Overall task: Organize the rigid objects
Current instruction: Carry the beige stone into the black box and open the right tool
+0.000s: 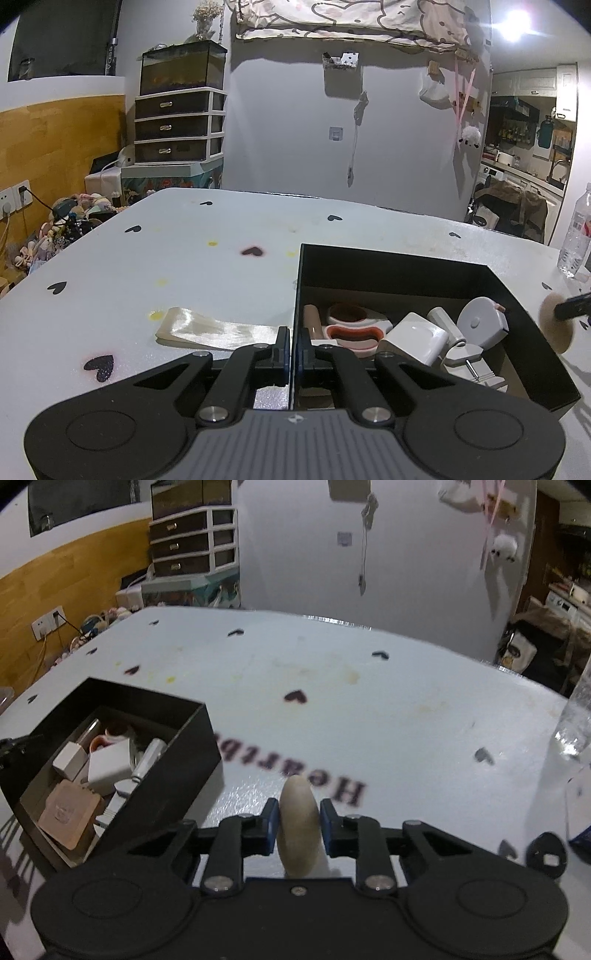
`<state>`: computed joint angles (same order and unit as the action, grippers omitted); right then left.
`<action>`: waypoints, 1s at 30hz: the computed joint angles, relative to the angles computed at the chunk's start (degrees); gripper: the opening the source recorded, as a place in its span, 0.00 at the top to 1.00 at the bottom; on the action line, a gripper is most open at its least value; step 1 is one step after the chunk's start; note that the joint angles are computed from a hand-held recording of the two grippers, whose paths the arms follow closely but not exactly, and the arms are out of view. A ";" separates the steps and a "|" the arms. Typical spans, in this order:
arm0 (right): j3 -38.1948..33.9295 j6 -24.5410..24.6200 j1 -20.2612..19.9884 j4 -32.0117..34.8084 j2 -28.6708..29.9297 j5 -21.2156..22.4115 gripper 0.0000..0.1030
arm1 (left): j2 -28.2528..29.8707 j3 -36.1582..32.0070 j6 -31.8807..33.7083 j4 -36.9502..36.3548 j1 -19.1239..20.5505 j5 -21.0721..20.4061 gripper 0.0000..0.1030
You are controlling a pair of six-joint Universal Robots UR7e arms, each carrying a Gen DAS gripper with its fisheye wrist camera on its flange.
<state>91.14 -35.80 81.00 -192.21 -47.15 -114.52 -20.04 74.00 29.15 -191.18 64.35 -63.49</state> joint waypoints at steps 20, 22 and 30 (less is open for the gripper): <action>-4.66 0.10 -0.65 3.89 3.24 0.04 0.69 | 0.57 -1.71 -0.13 2.34 -0.23 1.05 0.97; -4.55 0.09 -0.66 3.85 3.16 0.10 0.69 | 0.59 -1.72 -0.10 2.32 -0.22 1.05 0.97; -1.09 1.47 -0.25 2.88 0.11 3.48 0.71 | 0.72 -2.01 -0.09 2.56 -0.17 1.07 0.97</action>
<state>90.05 -34.33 80.76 -189.33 -47.03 -111.03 -19.32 72.00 29.06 -188.62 64.18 -62.41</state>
